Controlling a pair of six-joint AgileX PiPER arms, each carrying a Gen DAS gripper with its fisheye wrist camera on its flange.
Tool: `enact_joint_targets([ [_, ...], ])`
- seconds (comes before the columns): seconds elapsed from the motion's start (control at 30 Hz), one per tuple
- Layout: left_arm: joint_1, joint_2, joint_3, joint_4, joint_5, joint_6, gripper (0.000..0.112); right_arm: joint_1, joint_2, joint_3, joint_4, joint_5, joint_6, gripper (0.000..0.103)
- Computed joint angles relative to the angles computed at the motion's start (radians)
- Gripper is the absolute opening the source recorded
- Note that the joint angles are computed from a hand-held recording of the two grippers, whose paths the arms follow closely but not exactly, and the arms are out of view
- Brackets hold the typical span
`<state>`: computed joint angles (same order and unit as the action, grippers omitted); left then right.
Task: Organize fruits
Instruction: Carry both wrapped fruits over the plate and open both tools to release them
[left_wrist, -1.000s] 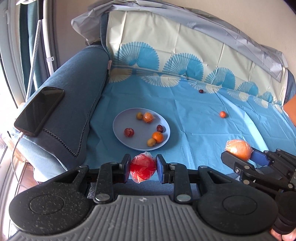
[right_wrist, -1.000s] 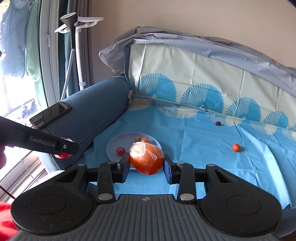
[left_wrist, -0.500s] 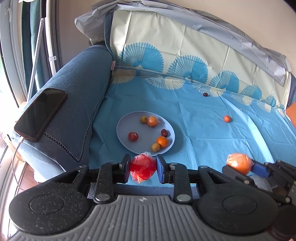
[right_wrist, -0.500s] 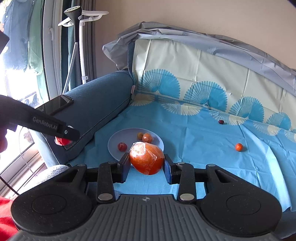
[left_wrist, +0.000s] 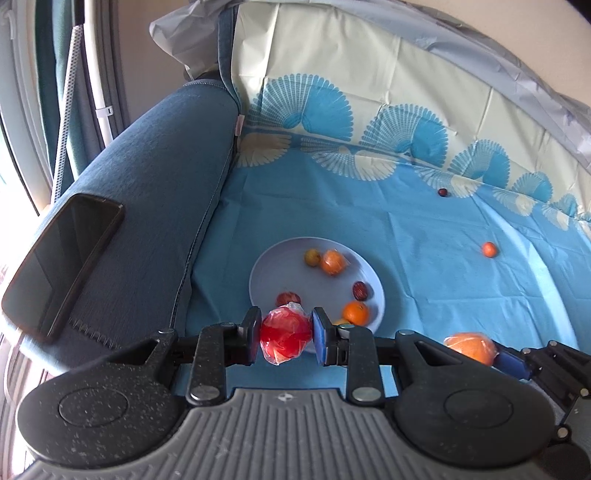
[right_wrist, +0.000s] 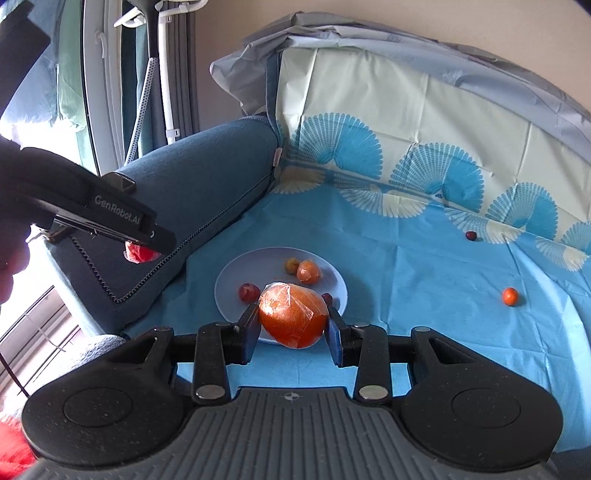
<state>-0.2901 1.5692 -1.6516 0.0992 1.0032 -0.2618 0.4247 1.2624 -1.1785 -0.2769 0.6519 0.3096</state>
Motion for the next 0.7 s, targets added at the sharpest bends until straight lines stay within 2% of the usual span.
enact_joint_targets([
  [0.23,0.025,0.246,-0.212,-0.021,0.009,0.052,0.032,-0.083,0.225,-0.115,0.093,-0.078,-0.108,0.039],
  [0.37,0.032,0.399,-0.361,-0.031,0.023,0.078,0.032,-0.113,0.352,-0.192,0.094,-0.106,-0.129,0.039],
  [0.57,0.035,0.605,-0.581,-0.034,0.069,0.115,0.032,-0.149,0.517,-0.313,0.166,-0.112,-0.231,0.039],
  [0.67,0.034,0.652,-0.611,-0.017,0.047,0.135,0.033,-0.167,0.578,-0.366,0.227,-0.087,-0.292,0.040],
  [0.7,0.034,0.657,-0.604,-0.014,0.023,0.147,0.043,-0.171,0.596,-0.383,0.236,-0.080,-0.297,0.040],
])
